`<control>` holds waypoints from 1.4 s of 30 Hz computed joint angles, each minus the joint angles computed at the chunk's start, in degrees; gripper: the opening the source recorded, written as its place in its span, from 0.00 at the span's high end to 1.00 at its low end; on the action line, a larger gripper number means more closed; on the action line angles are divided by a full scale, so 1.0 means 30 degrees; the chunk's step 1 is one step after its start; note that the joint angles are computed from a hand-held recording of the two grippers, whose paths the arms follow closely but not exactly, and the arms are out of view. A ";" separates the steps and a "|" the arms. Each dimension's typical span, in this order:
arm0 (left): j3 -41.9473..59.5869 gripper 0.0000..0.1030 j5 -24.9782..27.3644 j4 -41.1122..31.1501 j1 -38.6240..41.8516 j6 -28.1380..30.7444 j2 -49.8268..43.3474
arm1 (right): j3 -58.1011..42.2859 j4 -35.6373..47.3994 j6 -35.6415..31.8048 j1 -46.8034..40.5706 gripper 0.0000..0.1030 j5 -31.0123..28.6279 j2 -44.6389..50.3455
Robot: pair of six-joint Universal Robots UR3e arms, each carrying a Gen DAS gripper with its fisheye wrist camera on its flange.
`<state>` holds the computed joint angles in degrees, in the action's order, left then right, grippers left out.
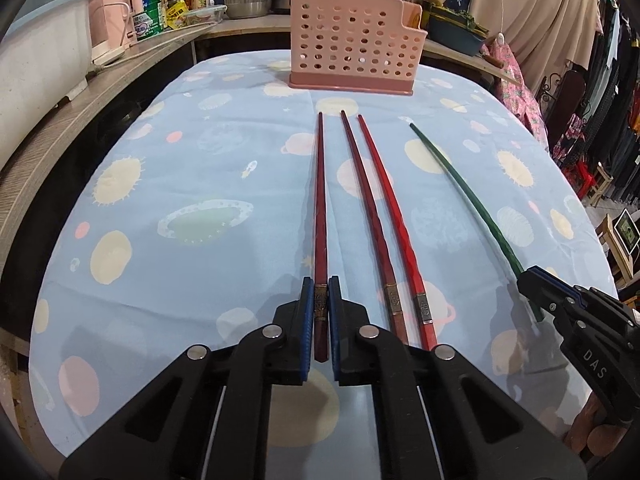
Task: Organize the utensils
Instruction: 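Lift both held chopsticks and carry them above the pink basket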
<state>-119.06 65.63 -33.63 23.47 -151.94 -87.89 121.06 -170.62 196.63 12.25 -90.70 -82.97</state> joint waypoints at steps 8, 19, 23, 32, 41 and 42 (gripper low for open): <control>0.0853 0.93 -0.1459 -0.1655 0.1391 0.0158 0.1683 | -0.0022 0.0356 -0.0137 -0.0487 0.94 0.0096 -0.1750; 0.4041 0.93 -0.3029 -0.3259 0.2386 -0.0592 0.1896 | -0.1899 0.1326 -0.0719 -0.2001 0.94 0.0412 -0.3945; 0.5735 0.93 -0.3625 -0.3353 0.2487 -0.1242 0.1308 | -0.3053 0.1685 -0.1016 -0.2524 0.94 0.0572 -0.4054; 1.0075 0.93 -0.4238 -0.2327 0.1982 -0.3180 -0.0816 | -0.5814 0.2194 -0.1276 -0.3228 0.94 0.1315 -0.3154; 1.6200 0.93 -0.4003 -0.2163 0.0709 -0.5082 -0.4412 | -1.0132 0.3131 -0.1364 -0.3682 0.94 0.2365 -0.1044; 1.7073 0.93 -0.3971 -0.2244 0.0540 -0.5340 -0.4905 | -1.0936 0.3285 -0.1417 -0.3665 0.94 0.2385 -0.0586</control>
